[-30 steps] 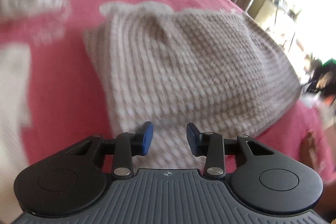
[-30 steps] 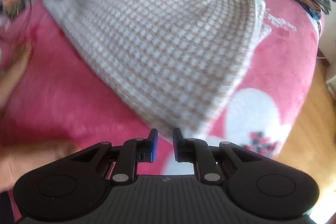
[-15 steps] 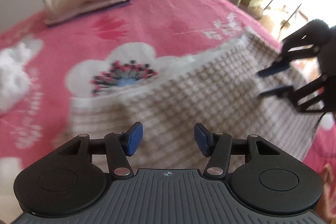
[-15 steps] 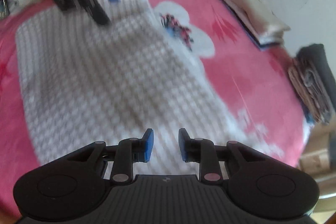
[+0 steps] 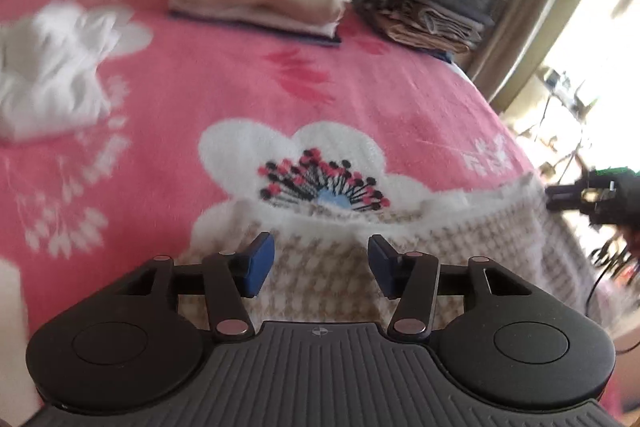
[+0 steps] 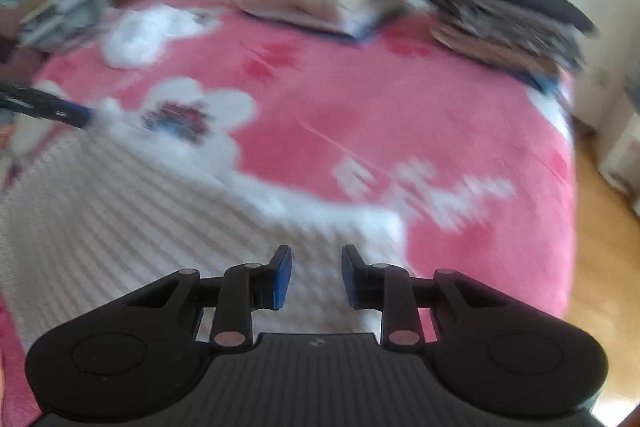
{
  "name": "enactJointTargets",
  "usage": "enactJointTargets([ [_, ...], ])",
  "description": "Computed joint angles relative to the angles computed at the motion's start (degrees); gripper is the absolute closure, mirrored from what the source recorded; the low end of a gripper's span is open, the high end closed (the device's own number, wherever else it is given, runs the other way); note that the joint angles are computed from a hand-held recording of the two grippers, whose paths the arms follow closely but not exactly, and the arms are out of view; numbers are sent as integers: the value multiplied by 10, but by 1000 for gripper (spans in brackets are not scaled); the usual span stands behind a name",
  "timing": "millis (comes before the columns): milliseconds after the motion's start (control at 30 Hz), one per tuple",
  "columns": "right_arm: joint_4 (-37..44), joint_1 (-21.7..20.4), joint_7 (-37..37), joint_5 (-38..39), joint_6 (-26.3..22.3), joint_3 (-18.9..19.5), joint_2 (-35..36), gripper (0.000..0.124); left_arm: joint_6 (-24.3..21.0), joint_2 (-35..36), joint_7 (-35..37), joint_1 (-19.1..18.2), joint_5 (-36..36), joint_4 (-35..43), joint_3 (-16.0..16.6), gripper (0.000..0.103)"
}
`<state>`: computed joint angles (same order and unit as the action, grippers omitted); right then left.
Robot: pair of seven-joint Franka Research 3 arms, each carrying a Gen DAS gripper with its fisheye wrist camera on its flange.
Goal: Fold clothes
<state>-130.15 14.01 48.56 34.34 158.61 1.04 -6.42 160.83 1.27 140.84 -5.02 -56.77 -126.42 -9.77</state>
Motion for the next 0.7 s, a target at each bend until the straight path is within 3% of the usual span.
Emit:
enactJointTargets([
  [67,4,-8,42,-48,19,9,21,96,24,13,-20,-2,5,-7,-2,51],
  [133,5,-32,187,-184,36,16,40,100,21,25,-12,7,-44,-1,-7,52],
  [233,10,-48,312,-239,45,5,46,98,39,17,-35,7,-19,-1,-11,52],
  [267,12,-49,322,-238,54,3,44,98,52,11,-24,5,-20,-1,-14,51],
  [333,17,-43,271,-195,70,9,36,98,71,-4,53,-4,-65,0,-22,49],
  [400,37,-4,102,-48,54,0,35,98,49,-14,112,-18,-88,4,-22,48],
  [467,63,17,-49,77,9,1,38,98,36,-11,115,-35,-53,5,-25,48],
  [533,84,26,-98,98,-31,14,60,99,67,14,45,-52,39,5,-30,48],
  [567,90,30,-77,61,-23,24,77,99,86,30,-17,-60,109,4,-30,47],
  [633,93,45,38,-71,18,30,111,98,114,55,-143,-78,242,4,-20,44],
  [700,95,67,206,-224,52,9,128,91,128,61,-210,-82,284,5,-14,43],
])
